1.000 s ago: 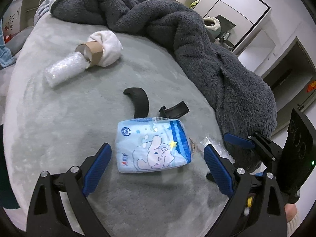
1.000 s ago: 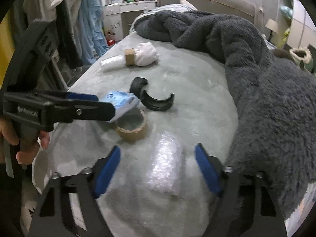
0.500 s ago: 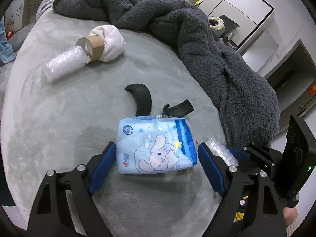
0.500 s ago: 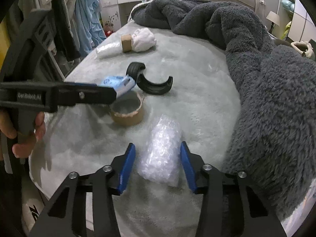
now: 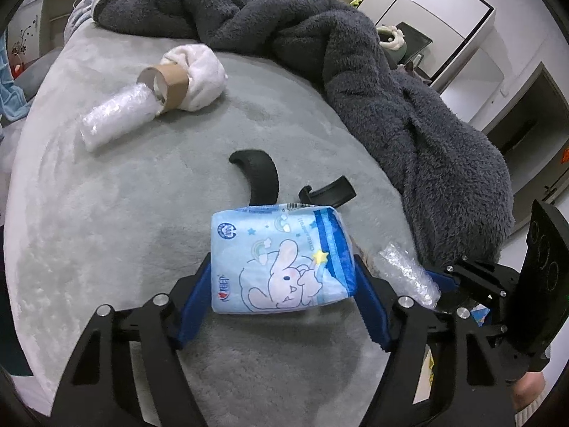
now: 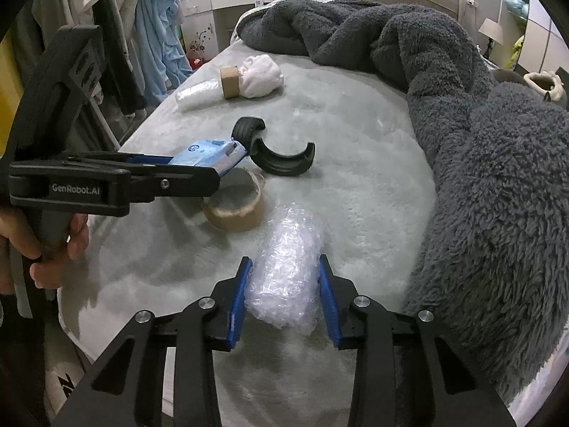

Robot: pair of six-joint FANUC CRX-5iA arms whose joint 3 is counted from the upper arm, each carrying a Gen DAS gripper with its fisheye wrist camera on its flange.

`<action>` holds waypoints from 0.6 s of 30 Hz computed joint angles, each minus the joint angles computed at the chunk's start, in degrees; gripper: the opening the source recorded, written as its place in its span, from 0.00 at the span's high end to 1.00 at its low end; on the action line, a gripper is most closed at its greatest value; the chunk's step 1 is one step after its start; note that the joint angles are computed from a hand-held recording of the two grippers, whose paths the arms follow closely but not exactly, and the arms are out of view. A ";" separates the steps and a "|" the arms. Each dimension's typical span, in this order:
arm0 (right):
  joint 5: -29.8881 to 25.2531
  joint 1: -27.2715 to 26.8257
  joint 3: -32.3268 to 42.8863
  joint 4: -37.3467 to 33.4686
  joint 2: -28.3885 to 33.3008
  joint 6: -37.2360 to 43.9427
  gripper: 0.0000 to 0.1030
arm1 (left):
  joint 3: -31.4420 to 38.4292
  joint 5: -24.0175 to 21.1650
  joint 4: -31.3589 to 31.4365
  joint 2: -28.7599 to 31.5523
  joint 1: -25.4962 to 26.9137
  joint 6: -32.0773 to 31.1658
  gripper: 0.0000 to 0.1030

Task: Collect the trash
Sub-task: 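Grasp the blue wipes pack with the left tool while the right tool grasps the bubble wrap, then carry both items over the teal bin and open both tools to drop them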

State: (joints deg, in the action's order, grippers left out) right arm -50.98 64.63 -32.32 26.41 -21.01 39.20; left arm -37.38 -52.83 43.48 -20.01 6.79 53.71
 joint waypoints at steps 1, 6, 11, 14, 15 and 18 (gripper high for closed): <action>0.02 0.18 0.05 0.19 -0.13 -0.52 0.64 | -0.14 0.20 0.28 -0.39 0.15 -0.13 0.27; 1.36 0.58 0.35 1.26 -0.92 -3.13 0.64 | -0.71 1.17 1.48 -3.12 1.45 -1.68 0.27; 2.24 0.88 0.55 3.26 -1.41 -5.67 0.64 | -0.47 2.35 0.96 -5.60 2.69 -2.61 0.27; 3.15 0.63 0.39 4.10 -1.85 -7.39 0.64 | -0.31 2.51 0.53 -6.90 3.88 -3.43 0.27; 3.51 0.51 0.29 4.42 -1.98 -8.00 0.64 | -0.17 2.63 0.17 -7.28 4.20 -3.59 0.27; 5.07 -0.03 0.25 5.02 -2.21 -9.89 0.64 | 0.06 2.76 -0.59 -8.10 5.15 -3.83 0.27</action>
